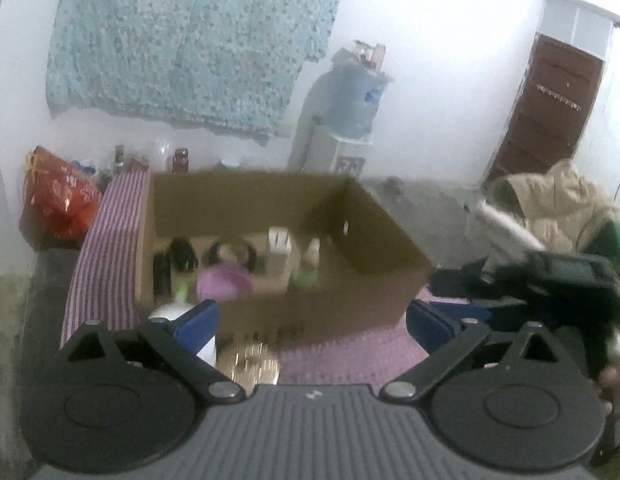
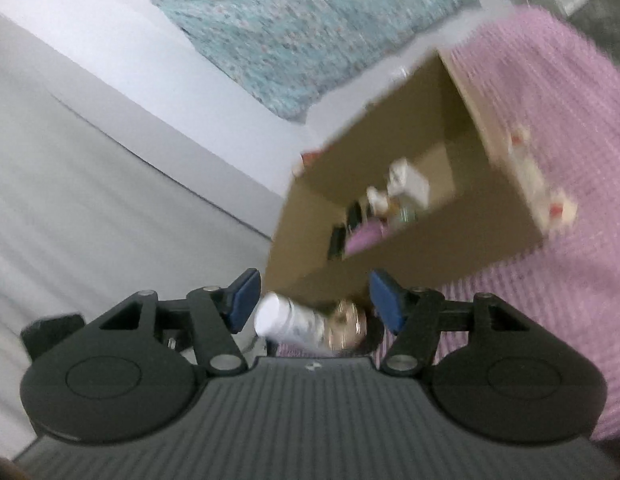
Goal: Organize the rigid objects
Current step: 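Move the right gripper to the gold-lidded jar and grasp it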
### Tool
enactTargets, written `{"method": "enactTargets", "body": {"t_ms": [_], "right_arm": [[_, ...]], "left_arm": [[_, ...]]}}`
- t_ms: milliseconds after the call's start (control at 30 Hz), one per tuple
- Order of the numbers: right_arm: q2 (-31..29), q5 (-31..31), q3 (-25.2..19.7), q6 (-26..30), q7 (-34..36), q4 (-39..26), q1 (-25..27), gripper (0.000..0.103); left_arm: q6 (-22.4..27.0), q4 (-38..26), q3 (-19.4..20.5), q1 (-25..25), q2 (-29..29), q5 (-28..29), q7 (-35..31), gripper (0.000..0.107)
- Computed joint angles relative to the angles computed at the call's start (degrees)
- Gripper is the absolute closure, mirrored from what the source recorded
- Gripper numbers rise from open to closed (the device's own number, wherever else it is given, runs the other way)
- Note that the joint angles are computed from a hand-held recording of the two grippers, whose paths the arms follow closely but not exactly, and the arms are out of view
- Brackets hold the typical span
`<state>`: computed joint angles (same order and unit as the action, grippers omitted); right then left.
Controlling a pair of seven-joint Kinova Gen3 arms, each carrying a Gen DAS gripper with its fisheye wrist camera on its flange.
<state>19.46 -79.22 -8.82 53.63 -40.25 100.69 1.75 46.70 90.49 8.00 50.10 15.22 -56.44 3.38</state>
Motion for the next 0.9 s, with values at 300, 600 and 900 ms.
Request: {"method": "enactTargets", "body": {"t_ms": [300,600,900], "right_arm": [[3.9,11.5,-2.9,-9.1,-10.1,-3.6,-9.1,0.042],[10.2,21.9,-7.0,-12.8,-18.5,-10.9,-11.6,0.042],[16.4,25.1,-12.0,-12.7,-21.7,-15.8,-10.0,0.042]], "left_arm": [[-1.1,2.6,-0.6,1.9,6.4,2.9,-1.2,0.008],[2.7,-0.2,-5.0,5.3,12.1,3.1,-3.4,0.009],[-0.6,-0.4,-7.2,4.5,13.0,2.2,-5.4,0.009]]}}
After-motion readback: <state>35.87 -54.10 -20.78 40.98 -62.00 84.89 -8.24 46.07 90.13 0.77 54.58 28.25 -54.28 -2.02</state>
